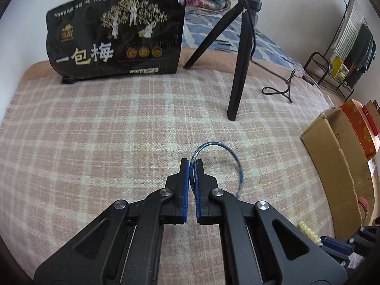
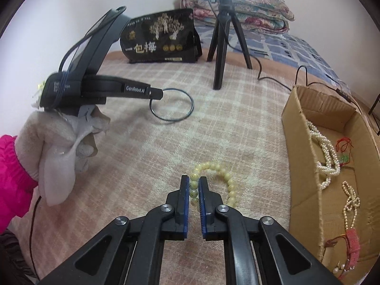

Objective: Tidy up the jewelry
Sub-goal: 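Close the left gripper on the blue bangle while the right grips the yellow bead bracelet, then carry the bangle with the left gripper while the right carries the bracelet into the box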

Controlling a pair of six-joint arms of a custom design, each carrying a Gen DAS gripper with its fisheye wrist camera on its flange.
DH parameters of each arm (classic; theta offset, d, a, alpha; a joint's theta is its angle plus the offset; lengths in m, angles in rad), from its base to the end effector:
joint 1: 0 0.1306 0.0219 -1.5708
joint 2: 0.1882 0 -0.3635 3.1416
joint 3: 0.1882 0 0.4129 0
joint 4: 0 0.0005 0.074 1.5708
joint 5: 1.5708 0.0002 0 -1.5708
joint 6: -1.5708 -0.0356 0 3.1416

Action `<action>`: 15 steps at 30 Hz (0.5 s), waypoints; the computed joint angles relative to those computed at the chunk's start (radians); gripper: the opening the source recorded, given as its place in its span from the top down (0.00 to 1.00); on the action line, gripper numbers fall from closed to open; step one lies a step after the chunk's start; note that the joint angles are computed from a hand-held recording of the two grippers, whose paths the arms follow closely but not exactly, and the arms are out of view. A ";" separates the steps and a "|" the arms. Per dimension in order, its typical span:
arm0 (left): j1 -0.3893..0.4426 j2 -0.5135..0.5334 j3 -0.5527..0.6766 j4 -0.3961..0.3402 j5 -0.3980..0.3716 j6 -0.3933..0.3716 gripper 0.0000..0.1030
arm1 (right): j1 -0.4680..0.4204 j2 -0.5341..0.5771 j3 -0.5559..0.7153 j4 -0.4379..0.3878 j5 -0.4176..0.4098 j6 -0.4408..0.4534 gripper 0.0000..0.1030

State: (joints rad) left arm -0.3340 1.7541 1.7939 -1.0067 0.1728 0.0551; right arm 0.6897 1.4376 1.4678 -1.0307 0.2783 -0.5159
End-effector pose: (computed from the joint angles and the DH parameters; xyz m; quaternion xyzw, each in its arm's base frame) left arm 0.5913 -0.2122 0.3958 0.1576 0.9384 -0.1381 0.2748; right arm 0.4022 0.3184 0.4148 -0.0436 0.9501 0.0483 0.3049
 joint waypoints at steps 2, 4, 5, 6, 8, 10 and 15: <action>0.000 -0.023 -0.011 0.004 -0.005 -0.007 0.98 | 0.006 -0.010 0.003 0.004 0.007 0.003 0.95; -0.001 -0.050 -0.027 0.011 -0.012 -0.016 0.99 | 0.012 -0.022 0.005 0.004 0.017 0.006 0.95; 0.000 -0.063 -0.036 0.014 -0.014 -0.020 0.99 | 0.015 -0.026 0.005 0.004 0.021 0.005 0.95; 0.000 -0.081 -0.048 0.016 -0.016 -0.024 0.99 | 0.017 -0.034 0.004 0.006 0.024 0.004 0.95; -0.002 -0.102 -0.064 0.018 -0.016 -0.020 0.99 | 0.020 -0.047 0.003 0.010 0.032 0.005 0.95; -0.003 -0.128 -0.082 0.019 -0.018 -0.026 0.99 | 0.022 -0.064 -0.004 0.016 0.038 0.007 0.95; -0.012 -0.198 -0.126 0.023 -0.037 -0.056 0.99 | 0.038 -0.101 -0.011 0.019 0.066 0.014 0.95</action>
State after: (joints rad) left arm -0.3463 1.5565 1.6682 -0.9833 0.1359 -0.0009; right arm 0.7272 1.3365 1.4571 -1.0113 0.3447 -0.5021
